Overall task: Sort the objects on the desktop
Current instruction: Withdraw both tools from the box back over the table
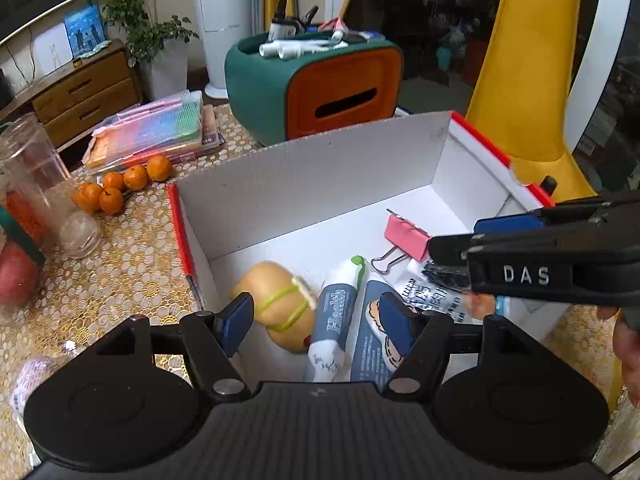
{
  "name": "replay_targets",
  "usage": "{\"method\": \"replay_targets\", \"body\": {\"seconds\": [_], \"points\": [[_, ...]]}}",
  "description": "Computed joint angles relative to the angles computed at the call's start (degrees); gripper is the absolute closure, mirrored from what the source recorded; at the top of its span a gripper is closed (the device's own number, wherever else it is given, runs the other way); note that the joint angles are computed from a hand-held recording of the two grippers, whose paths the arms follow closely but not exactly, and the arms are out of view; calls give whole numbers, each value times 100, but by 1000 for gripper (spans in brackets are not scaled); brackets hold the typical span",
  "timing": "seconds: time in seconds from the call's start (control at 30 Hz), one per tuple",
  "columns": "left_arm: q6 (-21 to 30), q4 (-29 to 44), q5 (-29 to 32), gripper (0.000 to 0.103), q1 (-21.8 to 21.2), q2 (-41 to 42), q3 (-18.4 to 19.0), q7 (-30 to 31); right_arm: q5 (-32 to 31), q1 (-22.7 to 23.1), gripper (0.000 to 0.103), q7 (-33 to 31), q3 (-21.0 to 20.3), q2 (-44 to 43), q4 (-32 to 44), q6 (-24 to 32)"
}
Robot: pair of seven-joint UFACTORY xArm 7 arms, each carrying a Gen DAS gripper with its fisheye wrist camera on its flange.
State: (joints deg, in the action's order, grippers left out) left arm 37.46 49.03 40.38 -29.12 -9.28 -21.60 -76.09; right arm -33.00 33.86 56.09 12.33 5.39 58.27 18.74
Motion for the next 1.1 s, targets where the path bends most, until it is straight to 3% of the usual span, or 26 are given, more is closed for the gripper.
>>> {"method": "replay_targets", "body": {"seconds": [0.2, 0.43, 0.57, 0.73, 0.83, 0.97, 1.1], "points": [[187, -174, -181, 35, -67, -460, -170, -15, -215, -5, 50, 150, 152, -431, -297, -111], [431, -434, -438, 35, -48, -1100, -483, -52, -276, -179, 48, 260, 492, -993, -657, -190], [464, -623, -711, 35, -50, -1491, -640, -48, -471, -354, 39, 478, 761, -1302, -835, -246], [519, -794, -1028, 35, -50, -1884, -856, 12, -402, -473, 36, 493, 1037, -1552, -991, -301], [557, -903, -1201, 29, -53, -2145, -967, 9, -321, -510, 35, 486, 1178, -1652, -1048, -341], [726, -1083, -1435, 27, -89, -2552, -1135, 12, -340, -577, 25, 608, 1390, -1789, -1124, -382], [915, -1323, -1733, 27, -190, -2978, -1221, 21, -261, -577, 22, 596, 1550, -1894, -1189, -420]]}}
